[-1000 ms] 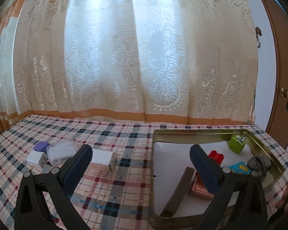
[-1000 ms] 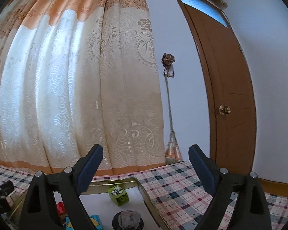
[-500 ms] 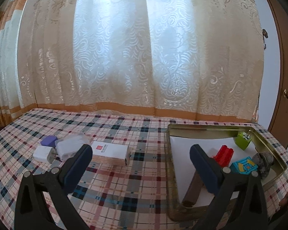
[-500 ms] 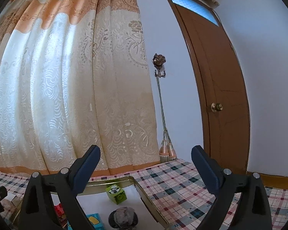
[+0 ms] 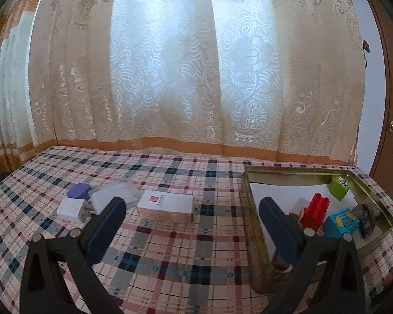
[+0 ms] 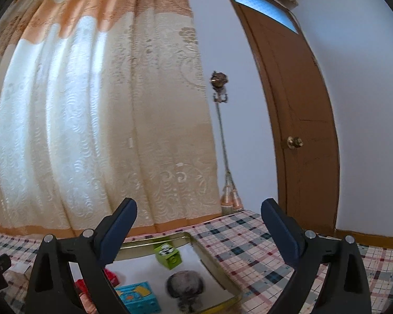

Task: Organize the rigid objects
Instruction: 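Lift both open tools away from the tray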

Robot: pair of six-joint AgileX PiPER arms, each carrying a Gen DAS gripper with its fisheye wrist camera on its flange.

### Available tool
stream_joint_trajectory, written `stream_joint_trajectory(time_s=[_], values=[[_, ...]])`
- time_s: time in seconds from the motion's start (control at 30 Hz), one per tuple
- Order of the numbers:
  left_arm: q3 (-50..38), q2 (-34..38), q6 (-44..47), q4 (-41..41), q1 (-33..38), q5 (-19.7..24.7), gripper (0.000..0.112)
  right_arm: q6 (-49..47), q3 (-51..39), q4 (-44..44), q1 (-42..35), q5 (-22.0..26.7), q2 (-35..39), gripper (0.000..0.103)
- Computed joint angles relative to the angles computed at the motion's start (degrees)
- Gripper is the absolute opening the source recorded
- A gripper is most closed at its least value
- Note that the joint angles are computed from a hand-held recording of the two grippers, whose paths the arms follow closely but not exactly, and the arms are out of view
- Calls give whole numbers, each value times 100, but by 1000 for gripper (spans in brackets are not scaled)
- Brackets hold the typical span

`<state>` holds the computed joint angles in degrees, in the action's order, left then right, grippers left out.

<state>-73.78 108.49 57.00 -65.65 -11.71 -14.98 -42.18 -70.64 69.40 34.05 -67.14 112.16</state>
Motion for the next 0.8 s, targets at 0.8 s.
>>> stream_joint_trajectory(time_s=[0.8], values=[[248, -147, -814, 1105, 749, 166, 103, -731, -1250, 349, 857, 573, 660, 97]])
